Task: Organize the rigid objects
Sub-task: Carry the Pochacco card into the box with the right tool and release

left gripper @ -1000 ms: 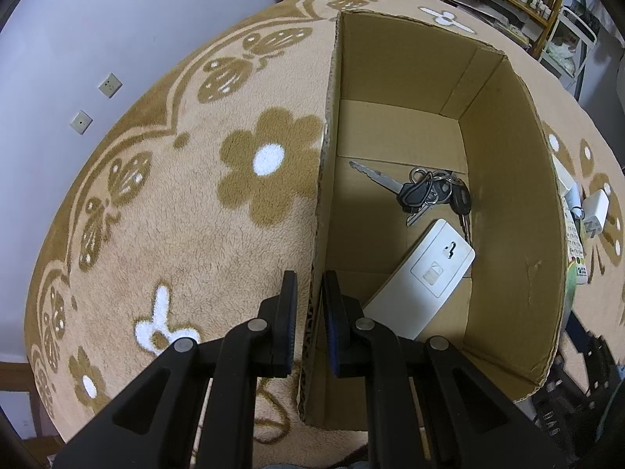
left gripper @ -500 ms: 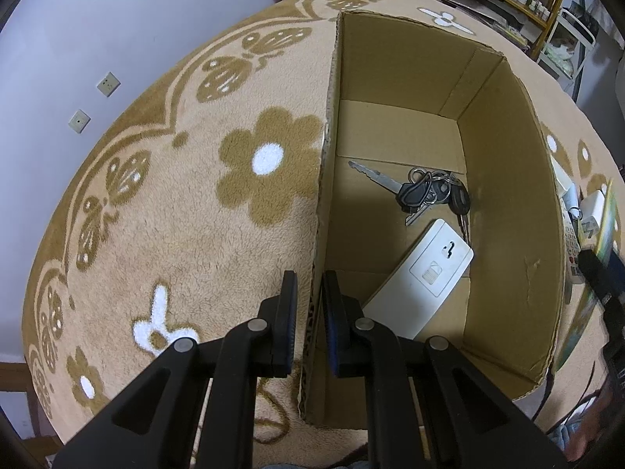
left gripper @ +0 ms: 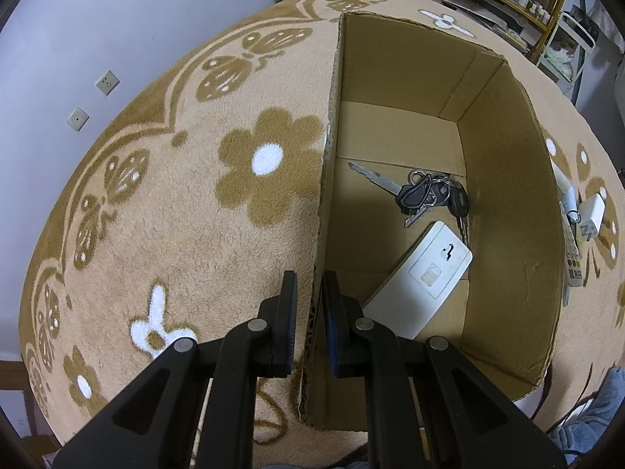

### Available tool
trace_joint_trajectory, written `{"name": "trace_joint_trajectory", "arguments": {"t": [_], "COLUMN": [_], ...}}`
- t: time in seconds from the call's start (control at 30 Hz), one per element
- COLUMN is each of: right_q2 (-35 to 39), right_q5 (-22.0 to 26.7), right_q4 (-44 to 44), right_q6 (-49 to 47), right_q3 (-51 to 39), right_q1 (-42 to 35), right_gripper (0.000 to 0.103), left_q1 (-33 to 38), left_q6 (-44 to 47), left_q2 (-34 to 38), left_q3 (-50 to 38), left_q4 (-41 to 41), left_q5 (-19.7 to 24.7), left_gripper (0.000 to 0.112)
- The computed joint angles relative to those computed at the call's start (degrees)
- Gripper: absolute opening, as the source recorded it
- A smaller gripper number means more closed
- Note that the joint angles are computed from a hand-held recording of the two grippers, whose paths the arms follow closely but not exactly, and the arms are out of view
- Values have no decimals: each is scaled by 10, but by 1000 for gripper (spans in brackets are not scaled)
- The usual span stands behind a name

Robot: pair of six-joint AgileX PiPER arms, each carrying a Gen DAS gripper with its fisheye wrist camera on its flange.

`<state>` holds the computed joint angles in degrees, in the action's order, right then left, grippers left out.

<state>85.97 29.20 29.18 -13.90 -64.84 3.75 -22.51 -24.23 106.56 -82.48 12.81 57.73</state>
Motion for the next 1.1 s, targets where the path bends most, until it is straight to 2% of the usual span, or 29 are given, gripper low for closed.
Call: {"name": "trace_joint_trajectory", "arguments": {"t": [0.13, 0.23, 0.53, 0.67, 1.1], "right_q2": [19, 39, 86, 92, 106], "right_q5": [-9, -1, 16, 9, 13], "right_q4": [-9, 25, -19, -87, -63], "right_q6": [3, -23, 19, 60, 35], "right_q3": [-9, -13, -44, -46, -35], "right_q1": [29, 37, 57, 76, 71], "right_gripper": [60, 60, 60, 60, 60], "left_q1": [1, 3, 7, 11, 12], "left_q6": [0, 3, 7, 11, 13], "left_q2": [1, 0, 0, 1, 1], "left_q3": [-1, 0, 2, 3, 3], "left_q4": [-3, -5, -10, -15, -17], "left_q5": [0, -2, -8, -11, -12], "left_gripper": [12, 12, 13, 13, 13]}}
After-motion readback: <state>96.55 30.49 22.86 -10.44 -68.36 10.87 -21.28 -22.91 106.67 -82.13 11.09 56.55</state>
